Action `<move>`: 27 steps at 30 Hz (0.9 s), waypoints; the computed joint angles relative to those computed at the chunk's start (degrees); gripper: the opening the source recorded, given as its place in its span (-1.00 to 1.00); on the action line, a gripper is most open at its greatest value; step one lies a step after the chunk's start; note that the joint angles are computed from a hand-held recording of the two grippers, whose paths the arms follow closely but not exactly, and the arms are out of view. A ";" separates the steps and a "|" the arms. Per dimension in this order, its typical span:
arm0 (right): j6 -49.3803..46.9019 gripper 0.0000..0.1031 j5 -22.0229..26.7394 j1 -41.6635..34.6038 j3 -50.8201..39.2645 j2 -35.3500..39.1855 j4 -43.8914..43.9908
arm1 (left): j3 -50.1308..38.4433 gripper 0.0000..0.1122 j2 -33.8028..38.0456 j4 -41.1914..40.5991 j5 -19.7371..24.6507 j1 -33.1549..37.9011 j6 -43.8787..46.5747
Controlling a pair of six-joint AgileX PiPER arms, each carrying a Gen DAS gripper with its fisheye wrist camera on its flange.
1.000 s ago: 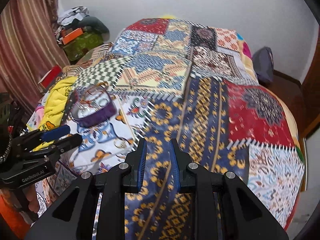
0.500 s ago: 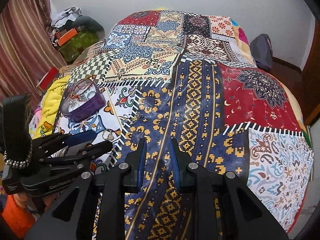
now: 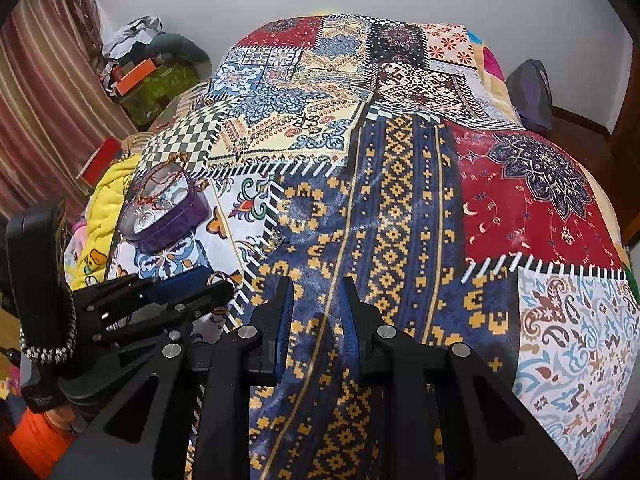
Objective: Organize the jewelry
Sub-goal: 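Move the left tool to the gold hoop earrings while the right tool reaches a silver earring, then grasp the gold hoops with the left tool while the right tool grasps the silver earring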
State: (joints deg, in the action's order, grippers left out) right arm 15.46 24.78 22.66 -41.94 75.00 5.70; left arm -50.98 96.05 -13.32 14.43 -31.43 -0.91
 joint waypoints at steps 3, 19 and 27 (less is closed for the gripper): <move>-0.01 -0.60 -0.17 0.47 -1.35 1.34 -0.13 | 0.50 -0.56 -0.68 -4.33 0.16 0.76 4.03; -7.13 -0.42 1.59 2.35 -13.71 17.31 2.05 | 2.86 -0.56 -4.99 9.06 -1.75 4.41 -6.30; 0.41 -0.52 -1.11 4.91 -12.10 18.39 -6.37 | 2.73 -0.56 -3.93 9.77 -2.50 3.82 -6.95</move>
State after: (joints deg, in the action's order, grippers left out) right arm 15.88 23.66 27.56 -54.05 93.39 -0.67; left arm -48.25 92.13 -3.55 11.93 -27.61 -7.86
